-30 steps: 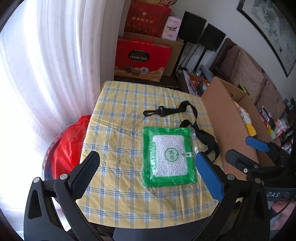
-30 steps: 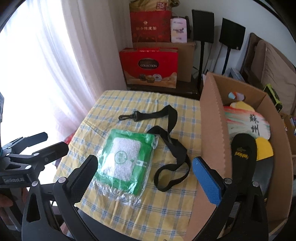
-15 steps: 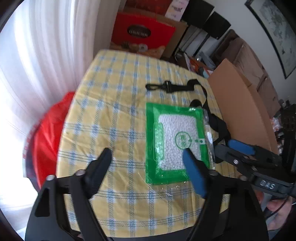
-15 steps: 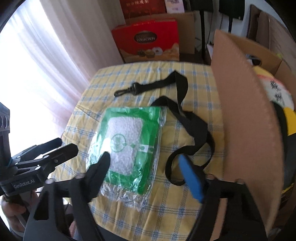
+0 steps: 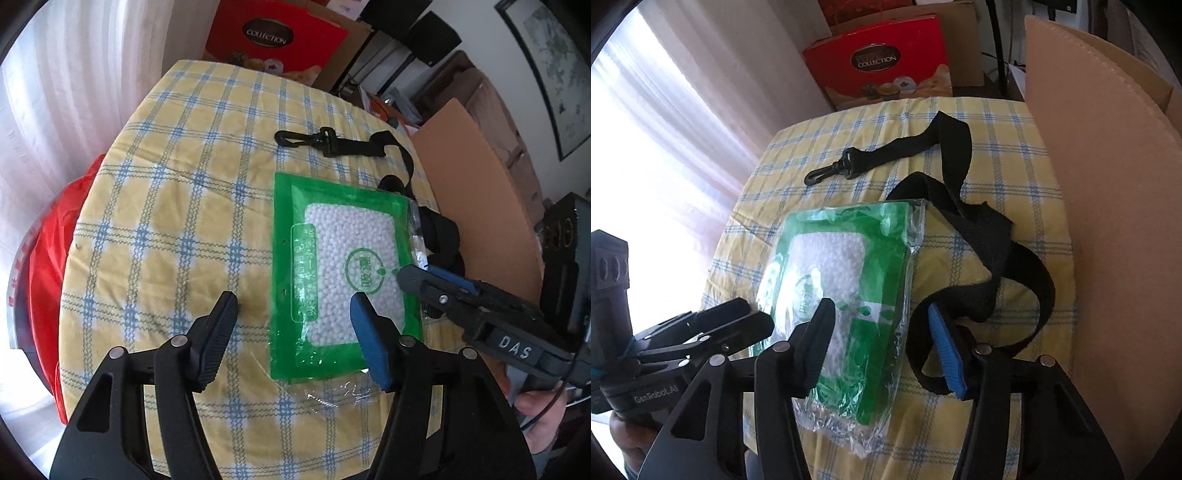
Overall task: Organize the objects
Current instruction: 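Move both grippers toward the green bag of white beads, then grasp the green bead bag with the right gripper and lift it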
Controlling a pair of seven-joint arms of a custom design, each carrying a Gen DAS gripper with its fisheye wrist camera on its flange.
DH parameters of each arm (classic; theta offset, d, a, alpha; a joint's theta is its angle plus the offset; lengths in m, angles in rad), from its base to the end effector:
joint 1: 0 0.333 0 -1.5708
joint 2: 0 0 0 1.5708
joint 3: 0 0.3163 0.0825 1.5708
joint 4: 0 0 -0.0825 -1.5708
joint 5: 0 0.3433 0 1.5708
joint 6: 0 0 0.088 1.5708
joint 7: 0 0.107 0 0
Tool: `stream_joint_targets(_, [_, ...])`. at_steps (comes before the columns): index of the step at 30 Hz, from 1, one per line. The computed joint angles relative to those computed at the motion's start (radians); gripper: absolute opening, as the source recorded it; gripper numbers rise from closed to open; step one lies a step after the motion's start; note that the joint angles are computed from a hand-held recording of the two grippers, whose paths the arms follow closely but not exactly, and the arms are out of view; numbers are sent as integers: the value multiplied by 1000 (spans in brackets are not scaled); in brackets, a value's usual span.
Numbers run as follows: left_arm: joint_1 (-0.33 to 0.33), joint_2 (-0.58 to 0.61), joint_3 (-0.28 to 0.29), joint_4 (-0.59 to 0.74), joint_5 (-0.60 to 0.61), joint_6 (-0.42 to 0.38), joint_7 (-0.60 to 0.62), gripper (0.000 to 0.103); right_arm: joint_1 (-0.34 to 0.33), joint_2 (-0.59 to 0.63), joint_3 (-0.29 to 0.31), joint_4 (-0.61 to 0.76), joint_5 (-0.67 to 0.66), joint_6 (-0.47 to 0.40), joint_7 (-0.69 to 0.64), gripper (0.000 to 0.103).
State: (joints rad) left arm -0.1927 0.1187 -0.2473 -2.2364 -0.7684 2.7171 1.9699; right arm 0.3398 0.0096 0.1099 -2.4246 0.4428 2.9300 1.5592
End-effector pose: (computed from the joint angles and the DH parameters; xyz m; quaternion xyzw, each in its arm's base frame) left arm 0.4943 -0.2025 0.3783 0.6153 -0.7368 0.2756 0.0500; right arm 0.4576 0.1906 0.3849 -0.7001 0.6655 -0.0458 0.2545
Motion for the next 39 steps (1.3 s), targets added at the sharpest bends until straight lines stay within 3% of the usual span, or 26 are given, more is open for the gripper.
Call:
stream_joint_targets(4, [-17, -2, -3, -6, 30, 21, -19, 59, 0, 24, 20, 28, 180, -32, -160, 50])
stream_joint_targets(10, [-22, -16, -16, -16, -3, 34, 17, 43, 2, 18, 33, 23, 232, -16, -188, 44])
stream_joint_targets(12, [-14, -22, -22, -13, -76, 24, 78, 37, 5, 8, 29, 19, 236, -14, -189, 40])
stream_joint_targets(15, [-1, -32, -16, -3, -187, -27, 154, 27, 10, -16, 20, 25, 355, -36, -283, 29])
stream_joint_targets(16, [-7, -38, -2, 3, -231, -51, 188, 18, 14, -24, 14, 28, 378, -43, -305, 20])
stream_joint_targets(17, [22, -38, -10, 20, -329, -130, 264, 2, 18, -31, 8, 32, 398, -54, -326, 12])
stream_joint_targets(19, [26, -50, 1, 32, -397, -201, 295, 1, 26, -43, -9, 58, 506, -126, -430, 9])
stream_joint_targets(22, [-11, -84, -2, 26, -337, -135, 284, 0, 40, -55, 1, 55, 390, -103, -332, 9])
stream_joint_targets(24, [-23, -99, 4, 21, -283, -112, 241, 0, 44, -57, 4, 45, 271, -82, -234, 9])
stream_joint_targets(28, [-22, -116, 26, -2, -205, -67, 180, 5, 54, -51, -11, 34, 251, -81, -220, 10])
stream_joint_targets(29, [-15, -115, 34, -5, -187, -76, 168, 14, 56, -47, -13, 33, 256, -82, -223, 10])
stream_joint_targets(32, [8, -97, 53, -15, -169, -81, 135, 56, 53, -32, -18, 41, 351, -100, -296, 10])
stream_joint_targets(37, [56, -27, 64, -6, -224, -122, 138, 59, 49, -40, -19, 68, 611, -166, -511, 13])
stream_joint_targets(39, [77, -23, 55, -15, -315, -136, 216, 58, 45, -27, -19, 91, 677, -214, -573, 16])
